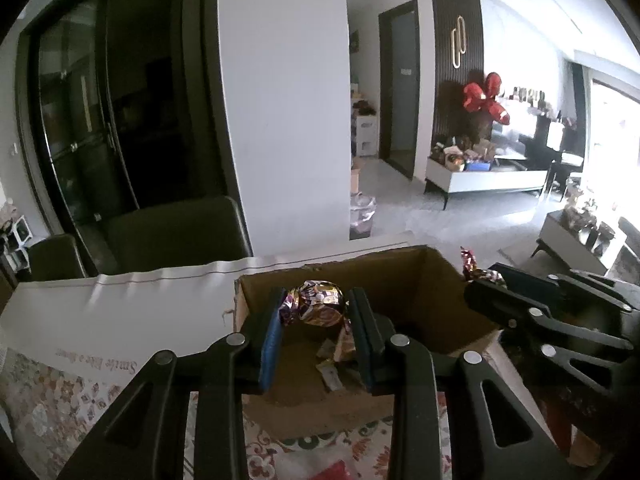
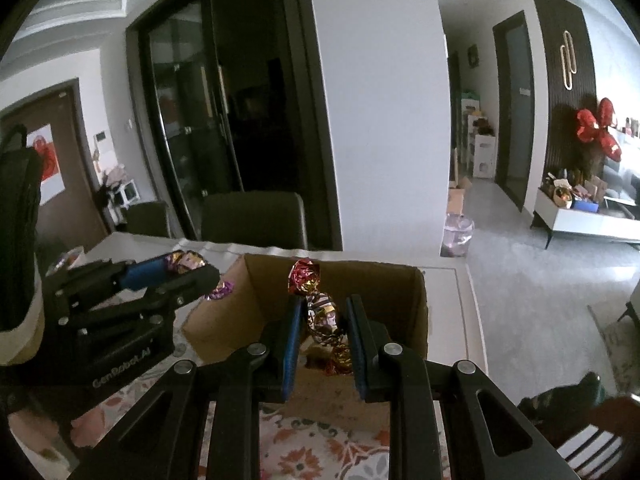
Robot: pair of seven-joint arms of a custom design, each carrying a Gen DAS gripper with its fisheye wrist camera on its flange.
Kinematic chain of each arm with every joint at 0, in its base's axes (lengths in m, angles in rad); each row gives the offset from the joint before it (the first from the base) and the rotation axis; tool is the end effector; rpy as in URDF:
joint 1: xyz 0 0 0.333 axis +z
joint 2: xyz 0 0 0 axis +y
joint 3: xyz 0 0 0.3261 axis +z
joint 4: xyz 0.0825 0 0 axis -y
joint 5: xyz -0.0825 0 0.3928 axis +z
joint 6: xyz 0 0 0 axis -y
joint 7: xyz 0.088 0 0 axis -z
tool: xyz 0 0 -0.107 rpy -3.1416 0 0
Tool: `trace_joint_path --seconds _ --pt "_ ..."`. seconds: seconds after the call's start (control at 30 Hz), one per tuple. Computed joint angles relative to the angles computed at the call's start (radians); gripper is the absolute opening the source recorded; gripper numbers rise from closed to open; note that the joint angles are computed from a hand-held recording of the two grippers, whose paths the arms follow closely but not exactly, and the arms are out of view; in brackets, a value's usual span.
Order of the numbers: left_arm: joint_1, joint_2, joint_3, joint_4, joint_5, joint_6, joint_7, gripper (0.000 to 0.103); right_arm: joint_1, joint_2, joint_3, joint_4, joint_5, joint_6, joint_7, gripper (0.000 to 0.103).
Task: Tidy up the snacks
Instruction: 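Open both tools to drop the candies into the box, then move both tools back down toward the remaining snacks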
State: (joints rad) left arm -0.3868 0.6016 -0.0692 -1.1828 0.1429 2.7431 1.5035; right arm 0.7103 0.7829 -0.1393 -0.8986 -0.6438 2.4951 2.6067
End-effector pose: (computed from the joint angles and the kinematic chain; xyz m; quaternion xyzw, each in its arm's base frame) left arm 0.7165 -0.3369 0.5636 -0.4677 0.7530 -0.3791 0.2656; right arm 0.6622 0.4928 0.5366 -0.6103 0.6246 -0.3033 0.3812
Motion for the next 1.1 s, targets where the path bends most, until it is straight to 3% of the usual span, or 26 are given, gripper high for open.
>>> trace_joint_path --seconds 0.17,0.23,0.27,0.3,0.33,0.37,0.43,0.67,0.9,1.1 --pt "-0.014 0.076 0.02 0.126 0.019 -0.081 -0.018 0.044 -0.023 0.102 0.012 0.174 0.065 -0.087 -0.095 0.024" --pt "-0.012 0.1 0.019 0.172 0.02 -0.122 -0.021 0.062 -0.026 0.132 0.005 0.228 0.089 -0.121 -0.108 0.025" --pt "-0.017 0.098 0.028 0.169 0.028 -0.122 -0.04 0.066 -0.026 0.138 0.001 0.239 0.099 -0.134 -0.109 0.027" --pt "-0.023 0.084 0.04 0.145 0.042 -0.11 -0.064 0.068 -0.023 0.136 -0.006 0.235 0.102 -0.138 -0.101 0.037" --pt "-0.024 0.07 0.045 0.12 0.052 -0.096 -0.076 0.069 -0.018 0.128 -0.016 0.222 0.098 -0.138 -0.086 0.049" --pt "-0.027 0.051 0.051 0.089 0.066 -0.085 -0.088 0.07 -0.007 0.102 -0.031 0.175 0.081 -0.125 -0.058 0.05" --pt "-0.036 0.012 0.061 0.027 0.096 -0.062 -0.111 0.076 0.001 0.076 -0.033 0.131 0.063 -0.114 -0.037 0.05" --pt "-0.032 -0.15 0.057 -0.224 0.165 0.051 -0.163 0.08 0.04 -0.07 -0.032 -0.11 -0.055 -0.036 0.09 0.05" --pt "-0.044 -0.284 0.079 -0.43 0.273 0.147 -0.253 0.083 0.069 -0.189 -0.003 -0.292 -0.201 -0.015 0.22 0.05" --pt "-0.004 -0.356 0.036 -0.553 0.306 0.169 -0.269 0.084 0.074 -0.248 0.045 -0.387 -0.281 -0.023 0.294 0.05"
